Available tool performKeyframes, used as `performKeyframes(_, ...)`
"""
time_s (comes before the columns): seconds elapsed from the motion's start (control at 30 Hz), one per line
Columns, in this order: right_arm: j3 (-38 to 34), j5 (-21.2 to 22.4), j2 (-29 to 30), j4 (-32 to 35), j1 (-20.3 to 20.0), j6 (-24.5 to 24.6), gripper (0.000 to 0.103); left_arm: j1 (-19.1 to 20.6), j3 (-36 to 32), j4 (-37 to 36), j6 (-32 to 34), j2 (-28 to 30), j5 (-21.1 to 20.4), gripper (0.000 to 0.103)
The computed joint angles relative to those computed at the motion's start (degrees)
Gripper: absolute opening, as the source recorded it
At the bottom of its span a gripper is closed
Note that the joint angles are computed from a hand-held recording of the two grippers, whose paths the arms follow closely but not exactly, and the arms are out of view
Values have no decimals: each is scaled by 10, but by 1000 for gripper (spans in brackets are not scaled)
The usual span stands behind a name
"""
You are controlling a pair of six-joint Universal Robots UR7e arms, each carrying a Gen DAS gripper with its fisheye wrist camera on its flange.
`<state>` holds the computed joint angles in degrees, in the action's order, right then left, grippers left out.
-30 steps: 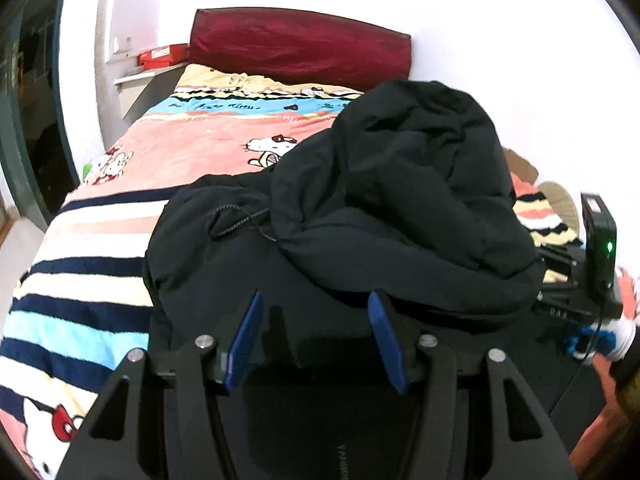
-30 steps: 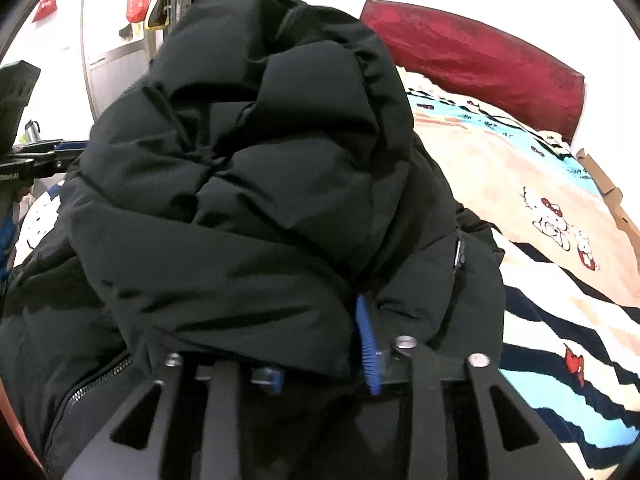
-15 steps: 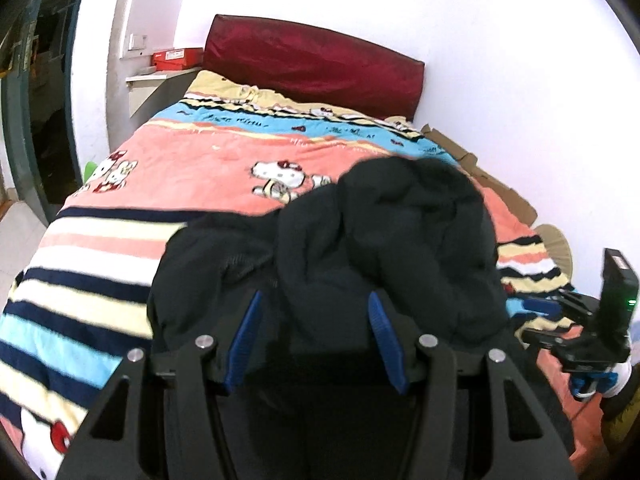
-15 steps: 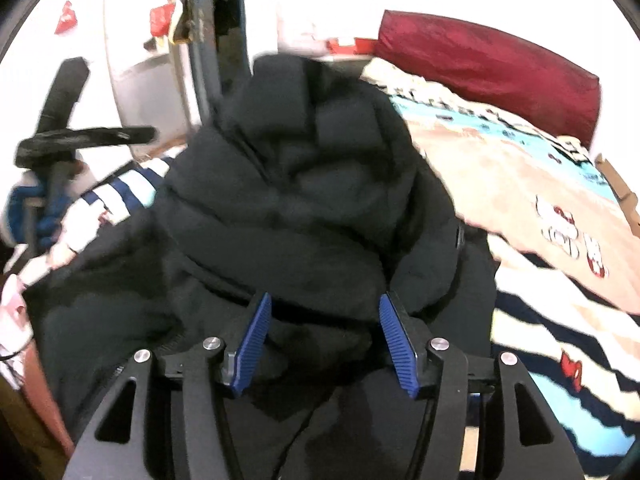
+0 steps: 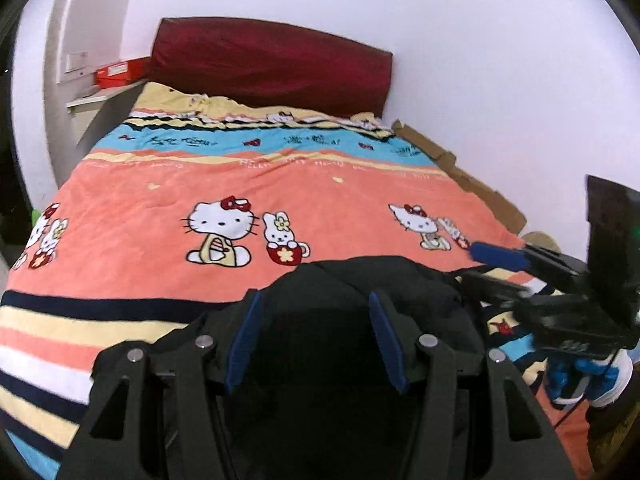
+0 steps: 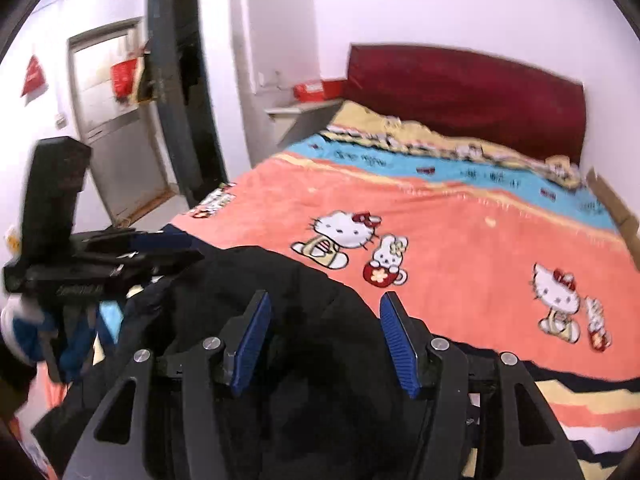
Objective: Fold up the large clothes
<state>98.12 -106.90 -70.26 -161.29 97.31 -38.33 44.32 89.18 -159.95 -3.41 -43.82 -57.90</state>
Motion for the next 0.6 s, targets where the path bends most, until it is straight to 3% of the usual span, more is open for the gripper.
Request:
performKeyframes(0.1,-18,-25,30,34,-10,6,56,5,-10,30,1,14,-3,53)
performKeyframes(0.23,22,-52,24,72,-24,-7,55,-1,45,72,-5,6,5,53)
performKeyframes(0.6,216,-47,-105,62,-41,-38,56,-59,269,-15,-54,-79,30,55)
